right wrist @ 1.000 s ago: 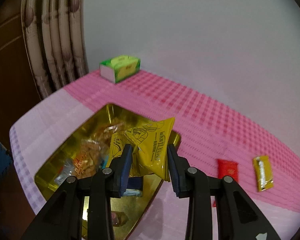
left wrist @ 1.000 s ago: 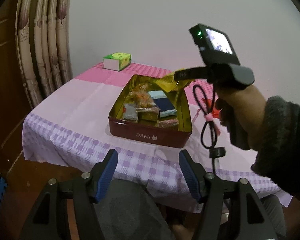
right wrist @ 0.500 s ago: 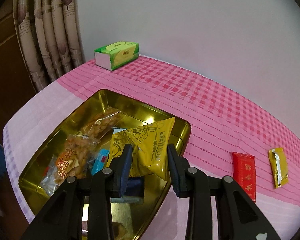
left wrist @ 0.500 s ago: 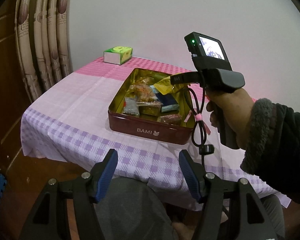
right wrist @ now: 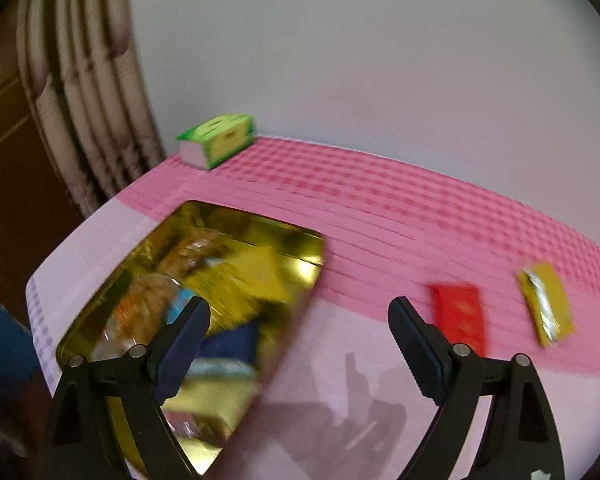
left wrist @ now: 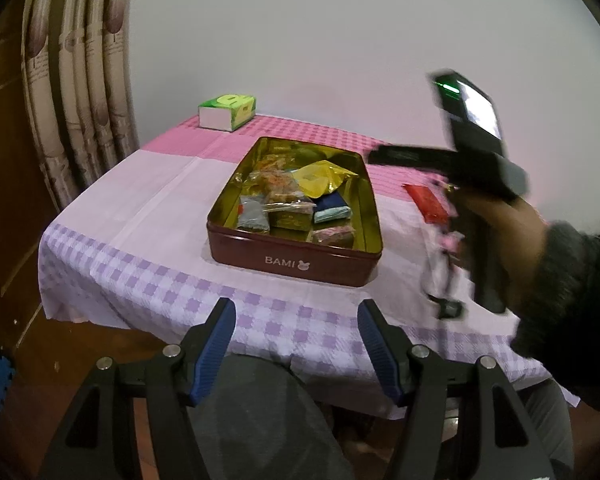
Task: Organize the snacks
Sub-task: 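Move the left gripper to the red rectangular packet and grasp it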
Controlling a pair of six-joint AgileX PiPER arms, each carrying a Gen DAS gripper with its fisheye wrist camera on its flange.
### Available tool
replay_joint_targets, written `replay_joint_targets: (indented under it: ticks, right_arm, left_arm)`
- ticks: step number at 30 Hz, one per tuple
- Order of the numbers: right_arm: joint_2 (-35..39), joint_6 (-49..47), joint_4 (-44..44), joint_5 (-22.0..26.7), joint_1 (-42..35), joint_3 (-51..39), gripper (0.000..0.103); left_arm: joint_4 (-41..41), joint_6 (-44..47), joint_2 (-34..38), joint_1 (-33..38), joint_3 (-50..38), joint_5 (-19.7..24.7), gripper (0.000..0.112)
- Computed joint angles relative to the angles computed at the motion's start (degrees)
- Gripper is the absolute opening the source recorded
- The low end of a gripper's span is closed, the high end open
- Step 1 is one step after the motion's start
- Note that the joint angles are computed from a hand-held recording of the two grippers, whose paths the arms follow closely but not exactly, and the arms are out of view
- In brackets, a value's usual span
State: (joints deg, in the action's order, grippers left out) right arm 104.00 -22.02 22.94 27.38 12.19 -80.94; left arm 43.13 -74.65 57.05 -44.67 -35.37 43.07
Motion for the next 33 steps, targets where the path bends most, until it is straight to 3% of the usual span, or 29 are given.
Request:
replay_joint_targets:
  ticks: [6,10,15,19,25,33]
  right_arm:
    - [-12.5,-20.1,16.5,-1.3,-20.0,20.1,0.089]
    - [-17.5,-33.0,24.6,2.3,-37.2,28.4,0.089]
    - [-18.5,-46.0,32.7,7.5,-54.0,32.2,0.093]
    - [-14.6,-42.1,32.5,12.8,-57.7,26.5,0.094]
    - [-15.6,-45.1,35.1,16.8,-58.5,23.4,0.097]
    - [-16.4,-45.1,35.1,21.2,-59.1,22.2,0.097]
  left_arm:
    - [-0.3,1.7,3.8,-1.7,-0.6,-3.2,0.065]
    - [-1.7,5.2,10.2,-3.6,-3.6,-6.3,0.065]
    - [-6.0,11.6,24.9,-2.2,-15.7,-10.9,0.065]
    - [-8.8,15.0,38.1,-1.1,-30.8,-9.5,0.065]
    - [-18.5,25.7,59.5,2.2,-61.5,-1.3,0.065]
    - [-25.0,34.6,88.1,5.1,-107.3,20.6,0.065]
